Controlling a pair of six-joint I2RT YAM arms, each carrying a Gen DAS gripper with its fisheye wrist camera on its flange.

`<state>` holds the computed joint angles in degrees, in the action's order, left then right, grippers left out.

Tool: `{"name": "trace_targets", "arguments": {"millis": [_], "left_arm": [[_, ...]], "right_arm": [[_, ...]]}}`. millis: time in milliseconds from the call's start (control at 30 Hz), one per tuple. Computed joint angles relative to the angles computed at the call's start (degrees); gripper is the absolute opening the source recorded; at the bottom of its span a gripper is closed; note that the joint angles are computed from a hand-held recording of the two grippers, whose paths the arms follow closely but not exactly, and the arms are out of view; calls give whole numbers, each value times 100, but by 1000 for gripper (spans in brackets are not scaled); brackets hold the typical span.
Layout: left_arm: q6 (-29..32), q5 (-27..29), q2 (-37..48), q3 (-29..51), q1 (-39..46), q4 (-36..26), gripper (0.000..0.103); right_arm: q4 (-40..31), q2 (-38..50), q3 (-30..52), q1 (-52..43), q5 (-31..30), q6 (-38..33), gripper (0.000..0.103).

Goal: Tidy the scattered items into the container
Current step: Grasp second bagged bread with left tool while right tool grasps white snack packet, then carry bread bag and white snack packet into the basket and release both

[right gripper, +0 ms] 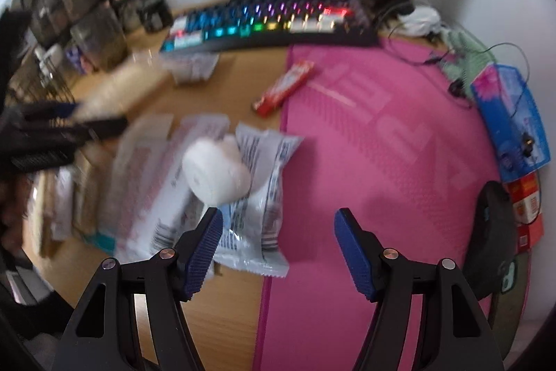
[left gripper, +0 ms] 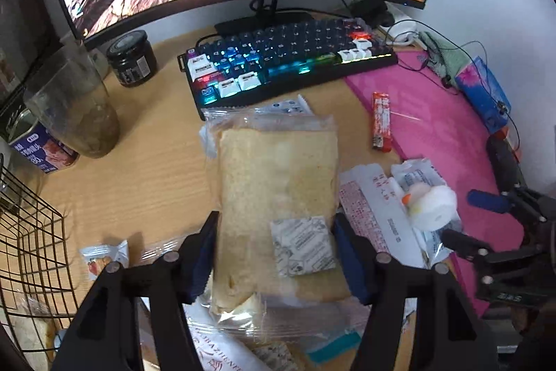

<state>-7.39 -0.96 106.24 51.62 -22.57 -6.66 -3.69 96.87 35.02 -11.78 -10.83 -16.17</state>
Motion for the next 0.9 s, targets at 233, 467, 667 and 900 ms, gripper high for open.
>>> {"name": "trace_targets", "arguments": {"millis": [233, 467, 667, 900], "left_arm": [[25, -44, -441, -244, 25, -18, 69], [36, -46, -552, -380, 109, 40, 69], [59, -20, -877, -565, 160, 54, 69], [142, 46, -1896, -933, 335, -195, 69]], "right_arm": [[3, 515, 206, 137, -128, 97, 61], [-155, 587, 326, 74, -165, 167, 37], [-337, 248, 291, -28, -122, 197, 34], [-722, -1081, 116, -157, 10, 372, 34]]}}
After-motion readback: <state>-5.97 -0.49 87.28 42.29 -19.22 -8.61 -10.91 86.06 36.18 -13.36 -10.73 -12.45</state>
